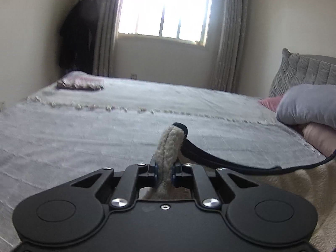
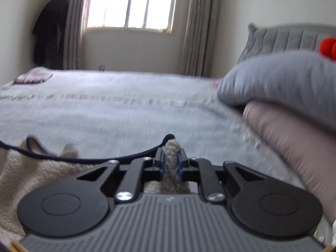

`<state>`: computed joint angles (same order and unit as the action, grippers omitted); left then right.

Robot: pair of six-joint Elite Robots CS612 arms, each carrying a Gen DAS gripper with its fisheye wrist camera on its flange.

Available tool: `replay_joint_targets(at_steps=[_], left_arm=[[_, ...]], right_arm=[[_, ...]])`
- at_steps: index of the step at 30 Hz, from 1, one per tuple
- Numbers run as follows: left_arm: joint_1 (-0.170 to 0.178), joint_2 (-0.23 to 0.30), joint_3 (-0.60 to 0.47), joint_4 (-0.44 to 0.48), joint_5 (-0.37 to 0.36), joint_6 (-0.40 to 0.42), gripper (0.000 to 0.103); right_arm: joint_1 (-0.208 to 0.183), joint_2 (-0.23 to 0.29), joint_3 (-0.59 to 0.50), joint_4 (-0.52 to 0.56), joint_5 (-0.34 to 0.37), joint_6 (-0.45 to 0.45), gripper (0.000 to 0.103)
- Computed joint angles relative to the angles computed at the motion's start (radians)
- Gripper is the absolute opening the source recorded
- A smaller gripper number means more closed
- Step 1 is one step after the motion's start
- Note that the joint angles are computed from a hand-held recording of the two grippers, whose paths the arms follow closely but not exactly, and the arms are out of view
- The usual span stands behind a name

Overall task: Fold large clothes
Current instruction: 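Lay the hem over the collar section and open both tools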

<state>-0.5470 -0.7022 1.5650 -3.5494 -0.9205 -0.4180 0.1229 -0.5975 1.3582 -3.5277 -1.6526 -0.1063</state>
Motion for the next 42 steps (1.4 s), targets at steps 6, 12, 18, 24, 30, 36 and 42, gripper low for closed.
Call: replay_joint_targets(at_steps=[6,12,18,24,30,36,42], left_arm=[[0.013,0.105,-0.154,0.140,0.117,0.056,0.013],[0.062,0.134,-0.215,0.434,0.003,-0.164,0.021],[0.067,0.094,-0.173,0.457,-0.014,-0.250,0.069],[0.019,0.011,-0.052,0.270,0.023,-0.195,0.087],[-0.034,-0.009,-0.018,0.236,-0.090,-0.165,0.091],[-0.051,-0.031,0.079,0.267,-0.132,-0.226,0.091],[-0.060,-0.134,0.233,0.242,-0.124,-0.248,0.092]], right_arm=[[0.032,0.096,-0.172,0.095,-0.126,-0.024,0.012],[0.023,0.175,-0.305,0.457,-0.149,0.051,0.014],[0.018,0.143,-0.257,0.424,-0.146,0.091,0.060],[0.027,0.038,-0.083,0.237,-0.092,-0.014,0.071],[0.067,-0.030,0.007,0.249,0.115,-0.018,0.074],[0.080,-0.044,0.071,0.305,0.130,-0.008,0.074],[0.039,-0.135,0.214,0.240,0.148,0.039,0.084]])
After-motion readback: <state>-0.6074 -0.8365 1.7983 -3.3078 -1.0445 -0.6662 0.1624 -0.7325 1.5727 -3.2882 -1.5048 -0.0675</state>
